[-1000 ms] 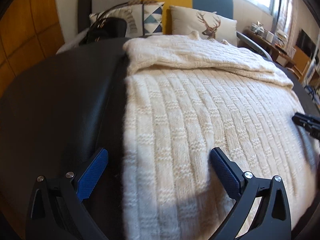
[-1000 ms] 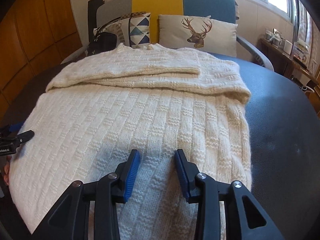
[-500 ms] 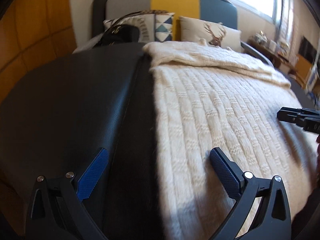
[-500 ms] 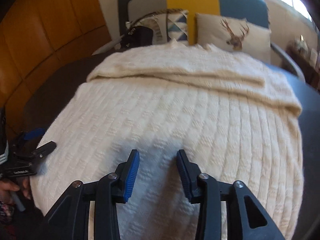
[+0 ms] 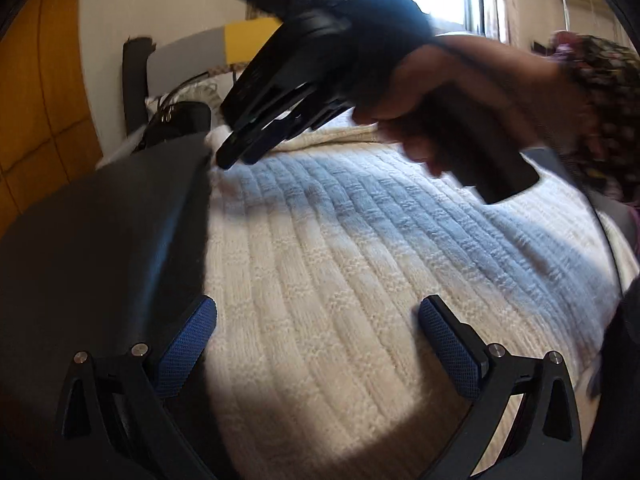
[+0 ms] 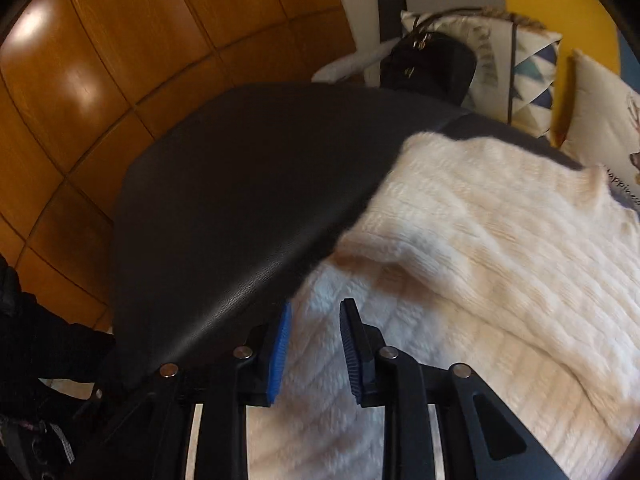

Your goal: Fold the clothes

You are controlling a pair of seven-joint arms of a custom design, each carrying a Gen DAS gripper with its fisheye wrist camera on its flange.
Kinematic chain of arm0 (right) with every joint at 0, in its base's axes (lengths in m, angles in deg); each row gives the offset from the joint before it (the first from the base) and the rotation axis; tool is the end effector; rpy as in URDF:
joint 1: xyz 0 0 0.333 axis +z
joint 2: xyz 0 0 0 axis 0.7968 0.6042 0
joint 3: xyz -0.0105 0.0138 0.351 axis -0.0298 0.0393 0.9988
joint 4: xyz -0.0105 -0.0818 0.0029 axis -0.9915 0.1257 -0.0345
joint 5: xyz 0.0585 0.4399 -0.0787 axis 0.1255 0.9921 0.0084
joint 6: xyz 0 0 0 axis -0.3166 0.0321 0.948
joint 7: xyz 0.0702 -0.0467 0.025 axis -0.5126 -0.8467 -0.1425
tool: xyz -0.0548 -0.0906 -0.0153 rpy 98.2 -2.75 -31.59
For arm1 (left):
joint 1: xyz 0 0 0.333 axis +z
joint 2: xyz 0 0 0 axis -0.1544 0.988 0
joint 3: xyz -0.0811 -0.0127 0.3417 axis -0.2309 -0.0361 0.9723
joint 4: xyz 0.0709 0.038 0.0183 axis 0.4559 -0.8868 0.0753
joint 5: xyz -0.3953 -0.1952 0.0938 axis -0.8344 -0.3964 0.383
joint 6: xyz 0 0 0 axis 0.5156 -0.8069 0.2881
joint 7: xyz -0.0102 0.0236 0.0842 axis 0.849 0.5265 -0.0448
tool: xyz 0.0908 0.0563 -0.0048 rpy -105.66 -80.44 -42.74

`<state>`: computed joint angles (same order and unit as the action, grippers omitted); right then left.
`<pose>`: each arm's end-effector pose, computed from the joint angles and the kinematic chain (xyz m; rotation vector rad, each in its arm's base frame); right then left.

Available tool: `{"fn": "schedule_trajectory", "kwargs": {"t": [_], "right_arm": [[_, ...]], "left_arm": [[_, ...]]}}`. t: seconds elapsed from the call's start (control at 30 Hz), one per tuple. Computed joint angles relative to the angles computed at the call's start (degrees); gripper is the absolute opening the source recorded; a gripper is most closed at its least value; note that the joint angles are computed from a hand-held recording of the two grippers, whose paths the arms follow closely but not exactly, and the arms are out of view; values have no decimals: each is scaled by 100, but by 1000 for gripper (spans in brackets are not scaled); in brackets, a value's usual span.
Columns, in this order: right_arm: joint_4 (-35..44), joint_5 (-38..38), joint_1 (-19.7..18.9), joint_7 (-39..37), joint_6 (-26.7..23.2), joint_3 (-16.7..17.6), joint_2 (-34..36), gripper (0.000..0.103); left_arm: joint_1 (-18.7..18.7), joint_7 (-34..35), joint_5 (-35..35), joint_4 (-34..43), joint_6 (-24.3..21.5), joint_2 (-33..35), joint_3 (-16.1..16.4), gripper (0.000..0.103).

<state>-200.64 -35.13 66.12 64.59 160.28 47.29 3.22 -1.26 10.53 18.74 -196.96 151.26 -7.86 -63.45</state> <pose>0.6187 0.1875 0.5182 -2.1805 1.1858 0.0031 0.3847 -0.3584 0.4583 -1.4425 1.9897 -0.9024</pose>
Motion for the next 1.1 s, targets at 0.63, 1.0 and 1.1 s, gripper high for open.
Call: {"fn": "schedule_trajectory", "kwargs": {"t": [0.63, 1.0, 1.1], "right_arm": [[387, 820, -180, 1020, 1107, 438, 805, 2], [-648, 1535, -372, 43, 17, -61, -616, 25], [-1372, 1247, -230, -55, 86, -274, -1267, 25]], "left_arm": [[197, 128, -637, -206, 281, -235, -305, 103], [27, 127, -1869, -598, 454, -604, 13, 103], [-12, -234, -2402, -816, 818, -717, 290, 103]]}}
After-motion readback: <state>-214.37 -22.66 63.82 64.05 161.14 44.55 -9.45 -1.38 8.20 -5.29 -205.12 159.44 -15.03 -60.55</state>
